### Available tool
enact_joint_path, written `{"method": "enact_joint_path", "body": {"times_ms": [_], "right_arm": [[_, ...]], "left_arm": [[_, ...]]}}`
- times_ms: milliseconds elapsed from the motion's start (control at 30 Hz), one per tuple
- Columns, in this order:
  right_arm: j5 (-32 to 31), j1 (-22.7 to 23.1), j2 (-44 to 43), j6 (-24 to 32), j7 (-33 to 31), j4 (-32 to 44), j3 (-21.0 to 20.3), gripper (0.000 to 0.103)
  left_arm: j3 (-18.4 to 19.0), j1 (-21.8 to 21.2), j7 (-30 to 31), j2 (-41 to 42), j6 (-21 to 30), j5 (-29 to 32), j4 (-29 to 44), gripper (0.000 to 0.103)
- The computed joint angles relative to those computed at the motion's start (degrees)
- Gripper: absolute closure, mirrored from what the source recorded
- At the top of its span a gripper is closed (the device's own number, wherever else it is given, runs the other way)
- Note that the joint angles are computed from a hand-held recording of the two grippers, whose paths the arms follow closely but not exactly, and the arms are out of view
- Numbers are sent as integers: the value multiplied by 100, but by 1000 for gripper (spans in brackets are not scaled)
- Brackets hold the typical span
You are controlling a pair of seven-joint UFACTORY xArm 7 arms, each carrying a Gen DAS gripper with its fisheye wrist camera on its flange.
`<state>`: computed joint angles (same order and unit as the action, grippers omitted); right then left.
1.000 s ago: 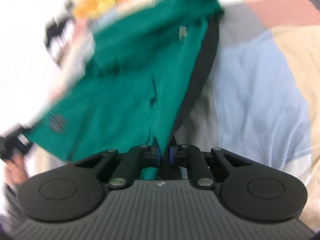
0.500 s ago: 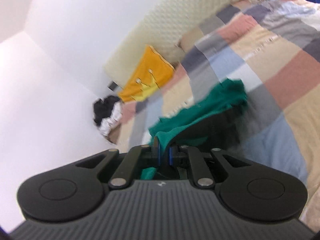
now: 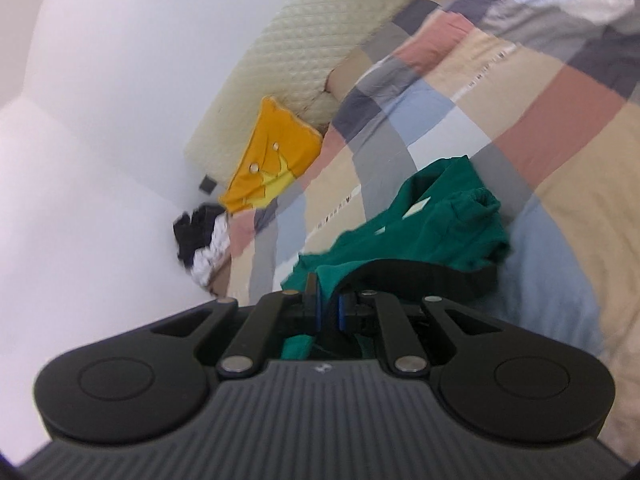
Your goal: Fold large clothes
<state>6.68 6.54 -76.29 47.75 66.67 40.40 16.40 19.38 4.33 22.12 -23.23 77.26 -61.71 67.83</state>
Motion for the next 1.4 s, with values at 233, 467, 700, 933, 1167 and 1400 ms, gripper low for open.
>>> {"method": "enact_joint_path", "body": {"times_ms": [233, 467, 700, 933, 1167, 1400], "right_arm": [[-241, -734, 1745, -1378, 42, 263, -339, 92], [-514, -1376, 3324, -2714, 589, 104, -382, 92], [-752, -1523, 4322, -3725, 715, -404, -580, 92], [-437, -1206, 5090, -4640, 499, -636, -995, 92], [-168, -916, 5272, -4736, -149, -616, -1245, 91], [-91, -1059, 4862, -4681, -199, -758, -997, 74]], "left_arm": [[-1131, -190, -899, 1920, -1242, 791, 2139, 90], [-1982, -366, -1851, 4082, -1928, 1966, 4379, 90], [-2554, -577, -1980, 5877, -2591, 2618, 5644, 89], [-3123, -444, -1939, 6738, -3444, 2832, 5748, 89], [-3270, -370, -1764, 6458, -3797, 2978, 5157, 85], [-3186, -491, -1748, 5332, -4364, 3187, 3988, 42]]}}
